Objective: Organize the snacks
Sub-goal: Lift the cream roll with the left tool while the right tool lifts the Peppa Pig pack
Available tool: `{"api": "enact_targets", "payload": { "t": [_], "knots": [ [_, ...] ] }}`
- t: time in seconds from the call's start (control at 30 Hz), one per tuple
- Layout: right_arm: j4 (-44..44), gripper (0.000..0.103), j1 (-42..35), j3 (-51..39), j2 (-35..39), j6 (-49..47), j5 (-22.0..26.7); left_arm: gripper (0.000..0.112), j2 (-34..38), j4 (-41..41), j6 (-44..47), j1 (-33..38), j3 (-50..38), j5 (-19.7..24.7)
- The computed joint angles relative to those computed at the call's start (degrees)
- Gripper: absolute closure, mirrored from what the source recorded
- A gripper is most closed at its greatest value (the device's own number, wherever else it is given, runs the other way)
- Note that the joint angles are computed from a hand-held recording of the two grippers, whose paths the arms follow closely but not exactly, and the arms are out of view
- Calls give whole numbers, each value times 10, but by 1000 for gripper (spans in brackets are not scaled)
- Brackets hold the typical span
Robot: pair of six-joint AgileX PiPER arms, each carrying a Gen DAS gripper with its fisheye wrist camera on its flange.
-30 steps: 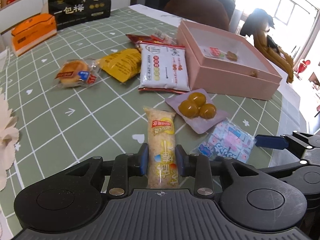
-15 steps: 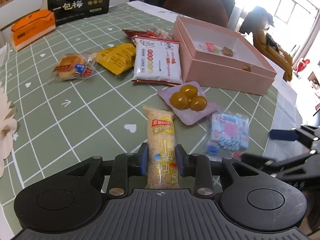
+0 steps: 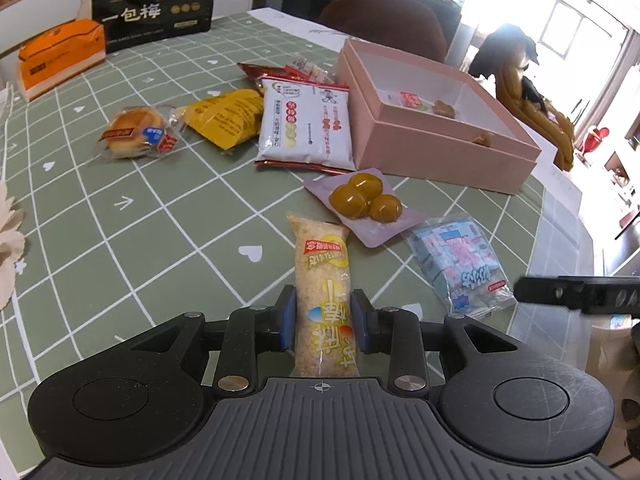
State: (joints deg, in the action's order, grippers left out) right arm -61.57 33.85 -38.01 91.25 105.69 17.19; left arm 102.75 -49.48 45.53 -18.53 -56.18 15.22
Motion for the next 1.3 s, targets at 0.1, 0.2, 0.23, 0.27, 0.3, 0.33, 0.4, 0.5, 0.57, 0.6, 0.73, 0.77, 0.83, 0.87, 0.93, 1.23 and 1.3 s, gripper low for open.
{"api": "enact_targets", "payload": {
  "t": [0.1,0.2,0.23,0.27,0.3,0.33,0.4,0.5,0.57,0.6,0.73,0.77,0.83,0.87,0.93,1.23,1.3],
  "knots": [
    [-65,14,-8,-17,16,84,-44,78,-1,-31,37,3,6,-2],
    [-12,16,7,-80,68,4,-12,78,-2,-34,42,4,6,0],
    [7,16,10,-103,87,-30,-6,78,-2,-31,40,4,7,-1],
    [24,16,14,-125,103,-60,5,78,-2,-25,36,2,7,-3],
    [49,16,18,-153,122,-103,19,78,-3,-18,30,0,7,-5],
    [60,16,20,-170,135,-125,27,78,-3,-13,25,-2,8,-8],
    [83,16,27,-204,158,-165,48,78,-4,-10,22,-3,8,-10],
    [100,16,44,-238,181,-212,98,78,-3,-8,19,-3,7,-8],
    [67,16,57,-230,182,-201,117,78,-3,8,8,-2,5,-4],
    [51,16,60,-221,178,-187,118,78,-4,21,-3,-1,3,4],
    [18,27,51,-156,133,-150,93,79,-20,39,-18,-1,13,30],
    [13,27,49,-142,124,-141,94,79,-25,41,-17,-6,20,29],
    [10,26,45,-118,105,-128,94,79,-35,34,-5,-15,33,28],
    [2,24,44,-108,101,-117,93,79,-36,34,-4,-19,35,28],
    [-18,17,39,-92,94,-89,87,79,-36,38,-9,-28,35,28],
    [-25,6,41,-121,124,-67,97,78,-32,102,-109,-39,24,24],
    [-3,9,40,-134,131,-90,104,77,-32,118,-118,-45,24,16]
  ]
}}
